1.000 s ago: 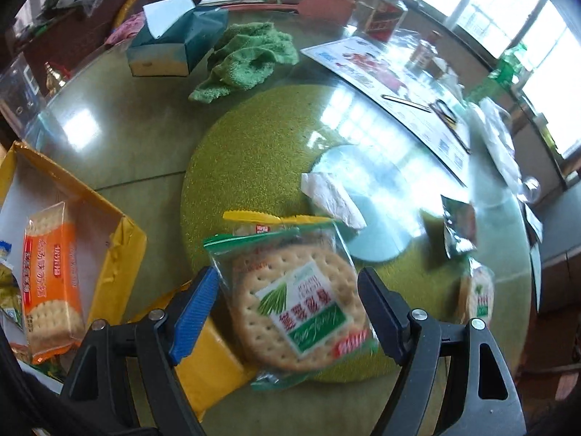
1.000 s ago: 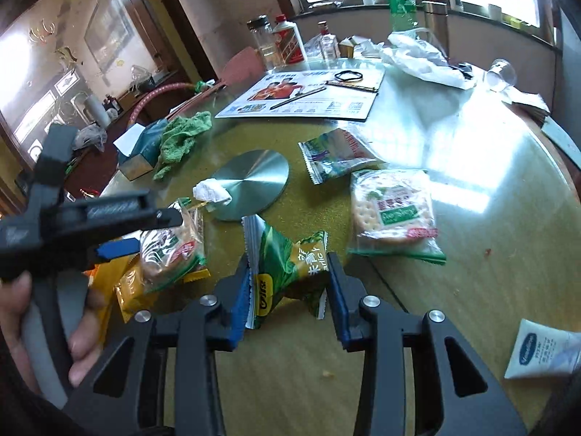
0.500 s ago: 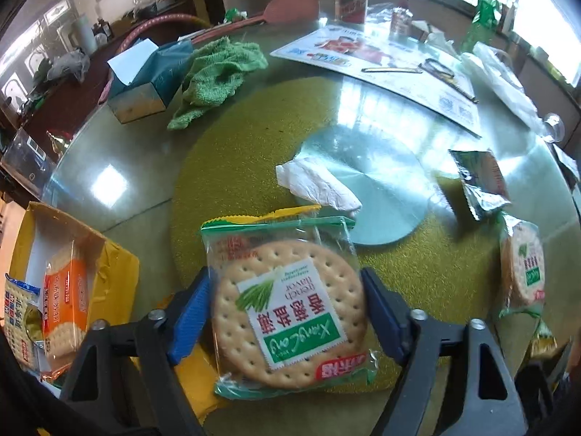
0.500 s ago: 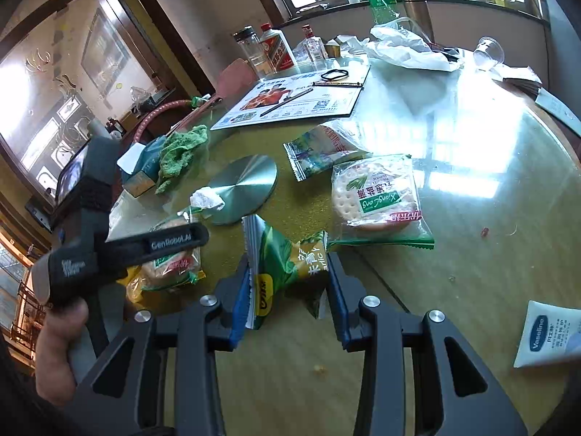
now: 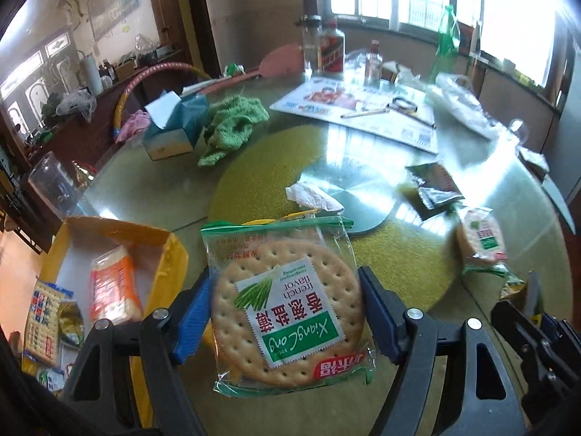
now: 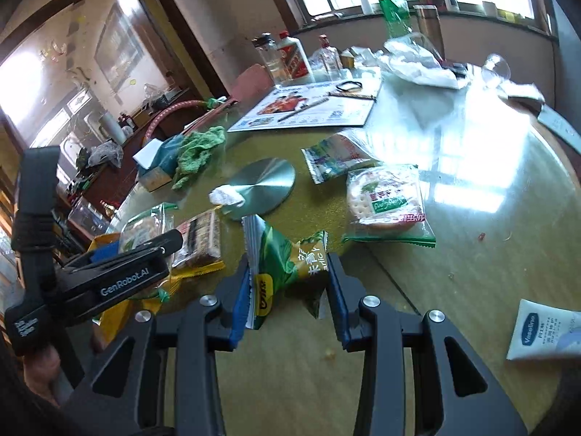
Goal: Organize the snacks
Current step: 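Carry the round cracker pack and green sachet over the yellow tray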
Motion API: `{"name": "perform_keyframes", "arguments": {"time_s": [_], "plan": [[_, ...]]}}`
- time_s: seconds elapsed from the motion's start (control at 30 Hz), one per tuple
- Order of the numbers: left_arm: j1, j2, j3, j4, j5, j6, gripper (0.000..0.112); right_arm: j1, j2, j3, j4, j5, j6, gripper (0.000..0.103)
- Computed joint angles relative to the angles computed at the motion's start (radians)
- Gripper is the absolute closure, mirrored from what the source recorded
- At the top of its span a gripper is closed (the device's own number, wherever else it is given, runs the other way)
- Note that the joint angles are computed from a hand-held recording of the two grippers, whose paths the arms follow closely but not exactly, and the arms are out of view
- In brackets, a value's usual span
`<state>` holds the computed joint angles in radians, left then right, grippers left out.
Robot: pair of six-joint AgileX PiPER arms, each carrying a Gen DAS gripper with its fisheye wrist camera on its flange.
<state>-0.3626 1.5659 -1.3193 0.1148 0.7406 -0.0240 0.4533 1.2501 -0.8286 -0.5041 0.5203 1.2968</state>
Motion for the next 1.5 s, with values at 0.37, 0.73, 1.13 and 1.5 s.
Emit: {"name": "perform_keyframes", "arguments": {"time_s": [0.37,0.73,1.13,1.5], "plan": [[0.323,-0.247,0.170,-0.386,0.075,0.444,0.037,0.299,-0.003,-0.152,-0.155,0.239,0.151,0.063],[0.847,-0.272,0.143,-0.674,0.245,0.860,0.037,0.459,0.206,-0.421,-0.144,0.271,0.084,0.063],[1.053,-0.103,-0.022,-0.786,0.345,0.991,0.037,0.459,0.419,-0.687,0.020,0.241,-0.117,0.063],[1.056,0.052,-0.122,-0.784,0.366,1.047,0.037,0.340,0.791,-1.192,0.328,0.374,-0.511,0.063]]}}
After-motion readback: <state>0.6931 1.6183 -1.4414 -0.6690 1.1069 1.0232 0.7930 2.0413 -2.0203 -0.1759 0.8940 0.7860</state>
